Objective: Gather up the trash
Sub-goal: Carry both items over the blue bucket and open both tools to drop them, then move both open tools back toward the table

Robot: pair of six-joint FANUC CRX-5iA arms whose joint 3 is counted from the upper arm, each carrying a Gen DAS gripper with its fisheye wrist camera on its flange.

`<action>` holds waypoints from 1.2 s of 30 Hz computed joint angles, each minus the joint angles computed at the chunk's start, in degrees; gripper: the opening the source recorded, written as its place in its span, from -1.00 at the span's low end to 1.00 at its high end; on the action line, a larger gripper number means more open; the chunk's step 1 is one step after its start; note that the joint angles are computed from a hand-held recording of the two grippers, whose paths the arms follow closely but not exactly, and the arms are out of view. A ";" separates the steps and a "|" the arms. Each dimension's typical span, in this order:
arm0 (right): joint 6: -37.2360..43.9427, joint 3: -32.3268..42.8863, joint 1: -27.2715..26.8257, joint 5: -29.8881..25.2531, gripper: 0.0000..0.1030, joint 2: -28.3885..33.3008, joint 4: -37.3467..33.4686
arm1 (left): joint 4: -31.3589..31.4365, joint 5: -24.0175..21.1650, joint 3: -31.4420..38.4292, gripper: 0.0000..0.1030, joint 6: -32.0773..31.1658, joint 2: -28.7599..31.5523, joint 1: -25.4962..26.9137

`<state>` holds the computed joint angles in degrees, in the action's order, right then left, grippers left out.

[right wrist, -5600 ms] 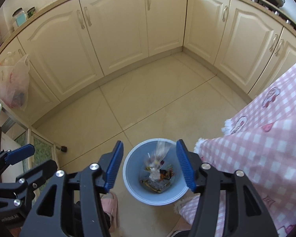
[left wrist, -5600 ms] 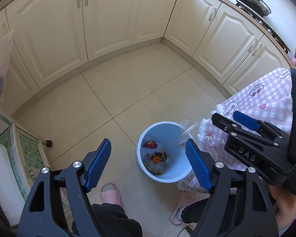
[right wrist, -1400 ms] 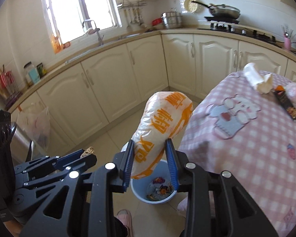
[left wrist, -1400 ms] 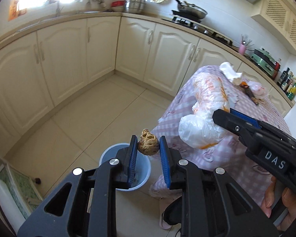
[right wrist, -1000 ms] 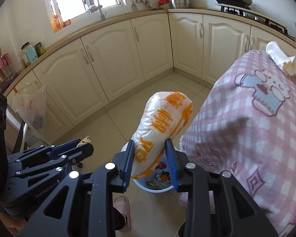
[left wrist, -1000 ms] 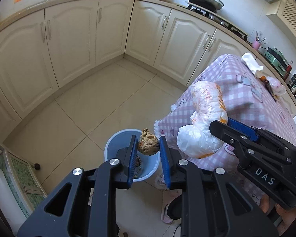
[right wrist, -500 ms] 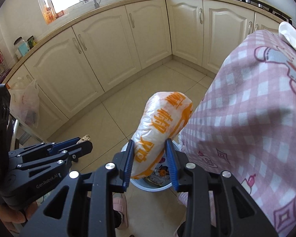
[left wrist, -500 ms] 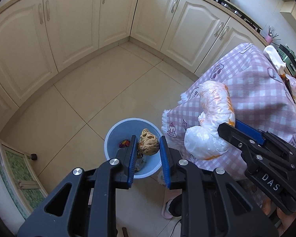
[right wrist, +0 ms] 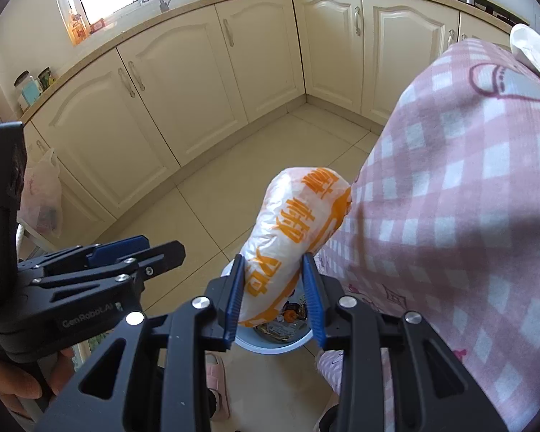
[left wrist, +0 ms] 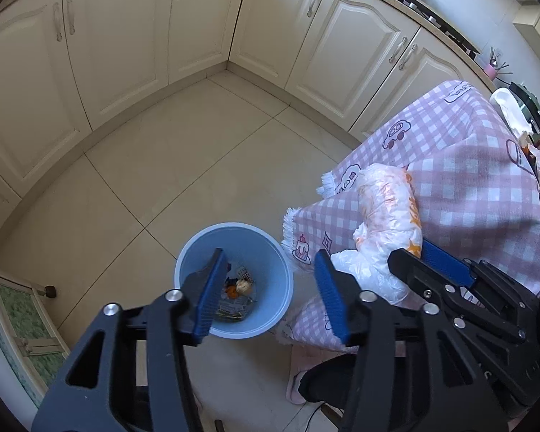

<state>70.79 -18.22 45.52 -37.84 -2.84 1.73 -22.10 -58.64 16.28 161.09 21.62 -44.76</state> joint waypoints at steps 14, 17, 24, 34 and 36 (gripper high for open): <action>1.80 1.59 0.60 -0.19 -0.39 1.57 -0.88 | -0.99 -0.62 -3.36 0.01 3.94 -2.86 0.42; 2.65 2.35 0.59 0.06 -0.39 1.97 -1.48 | -1.79 -1.00 -3.55 0.04 4.98 -3.46 0.29; 2.27 3.48 1.00 1.54 -0.22 2.10 -0.79 | -4.50 -3.07 -2.63 0.15 6.64 -4.76 -0.58; 0.14 0.43 -0.04 1.66 -0.21 -5.11 1.88 | -6.91 -5.26 3.75 0.16 4.82 -2.91 -3.69; -1.34 -0.67 -0.38 2.09 -0.20 -7.04 3.42 | -7.40 -5.92 5.98 0.16 3.84 -1.93 -4.53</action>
